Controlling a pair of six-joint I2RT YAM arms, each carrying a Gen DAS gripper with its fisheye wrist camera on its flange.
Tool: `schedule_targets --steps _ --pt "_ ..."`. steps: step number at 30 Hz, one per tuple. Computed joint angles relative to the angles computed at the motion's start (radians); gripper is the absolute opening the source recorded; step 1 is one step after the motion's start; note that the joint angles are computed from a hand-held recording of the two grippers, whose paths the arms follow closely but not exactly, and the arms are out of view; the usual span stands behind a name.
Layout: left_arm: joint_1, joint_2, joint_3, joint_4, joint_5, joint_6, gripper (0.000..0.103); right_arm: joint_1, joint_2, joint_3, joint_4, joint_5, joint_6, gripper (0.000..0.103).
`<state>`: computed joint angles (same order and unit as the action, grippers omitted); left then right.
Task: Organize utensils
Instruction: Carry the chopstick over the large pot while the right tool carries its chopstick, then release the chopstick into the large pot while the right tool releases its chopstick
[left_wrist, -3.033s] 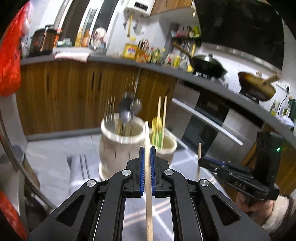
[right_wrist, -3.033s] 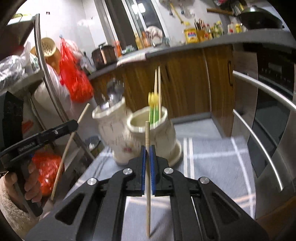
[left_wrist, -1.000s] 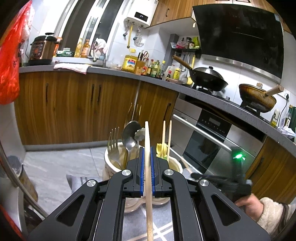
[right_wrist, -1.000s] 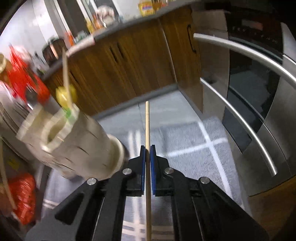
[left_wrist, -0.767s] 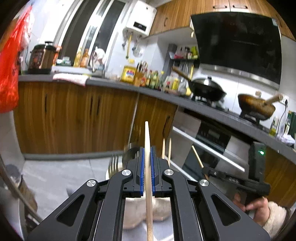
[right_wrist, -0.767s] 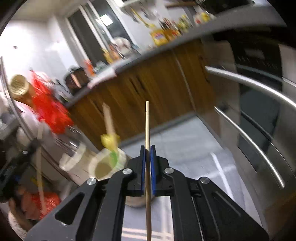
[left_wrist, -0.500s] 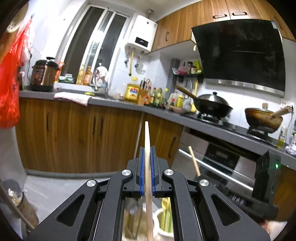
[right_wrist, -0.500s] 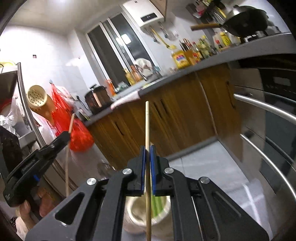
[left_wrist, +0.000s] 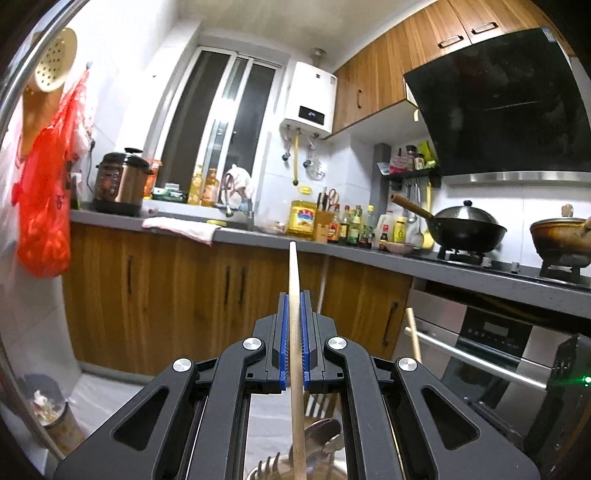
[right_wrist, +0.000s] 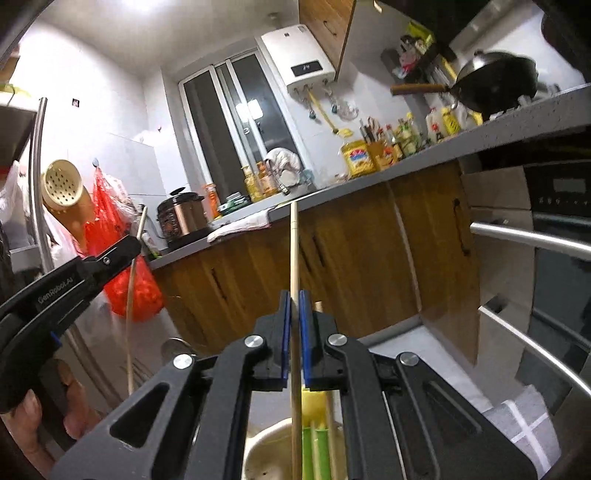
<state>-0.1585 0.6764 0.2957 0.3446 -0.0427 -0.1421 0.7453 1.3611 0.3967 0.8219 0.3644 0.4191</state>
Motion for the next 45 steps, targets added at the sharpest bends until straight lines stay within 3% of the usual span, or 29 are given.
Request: schedule_targets --steps 5,8,13,18,23,27,31,38,42,44,45 --pt "-0.024 0.012 -0.047 0.073 -0.03 0.026 0.007 0.032 0.054 -0.01 0.061 0.072 -0.048 0.005" --pt "-0.029 -0.018 -0.065 0.05 -0.011 0.044 0.007 0.054 0.066 -0.032 0.09 0.09 -0.085 0.005" --pt "-0.021 -0.189 -0.104 -0.109 0.042 0.07 0.007 0.07 -0.004 -0.09 0.043 0.048 -0.094 0.005" --pt "0.01 -0.37 -0.122 -0.339 0.115 0.074 0.007 0.084 -0.086 -0.146 -0.026 0.014 -0.087 0.005" --pt "0.062 -0.46 -0.111 -0.526 0.202 0.071 0.007 0.095 -0.152 -0.169 -0.118 -0.022 -0.058 0.005" --pt "0.075 -0.522 -0.117 -0.607 0.233 0.08 0.007 0.106 -0.185 -0.188 -0.133 -0.032 -0.053 0.005" --pt "0.041 -0.513 -0.12 -0.633 0.199 0.09 0.007 0.097 -0.207 -0.172 -0.203 -0.068 -0.05 0.005" --pt "0.062 -0.37 -0.119 -0.584 0.229 0.089 0.007 0.101 -0.164 -0.129 -0.264 -0.092 -0.035 0.005" --pt "0.057 -0.37 -0.13 -0.579 0.222 0.089 0.007 0.091 -0.151 -0.119 -0.28 -0.105 -0.025 0.005" --pt "0.056 -0.38 -0.13 -0.586 0.225 0.089 0.019 0.086 -0.153 -0.118 -0.285 -0.112 -0.018 0.008" --pt "0.054 -0.388 -0.129 -0.59 0.221 0.088 0.034 0.087 -0.154 -0.116 -0.292 -0.112 -0.016 0.017"
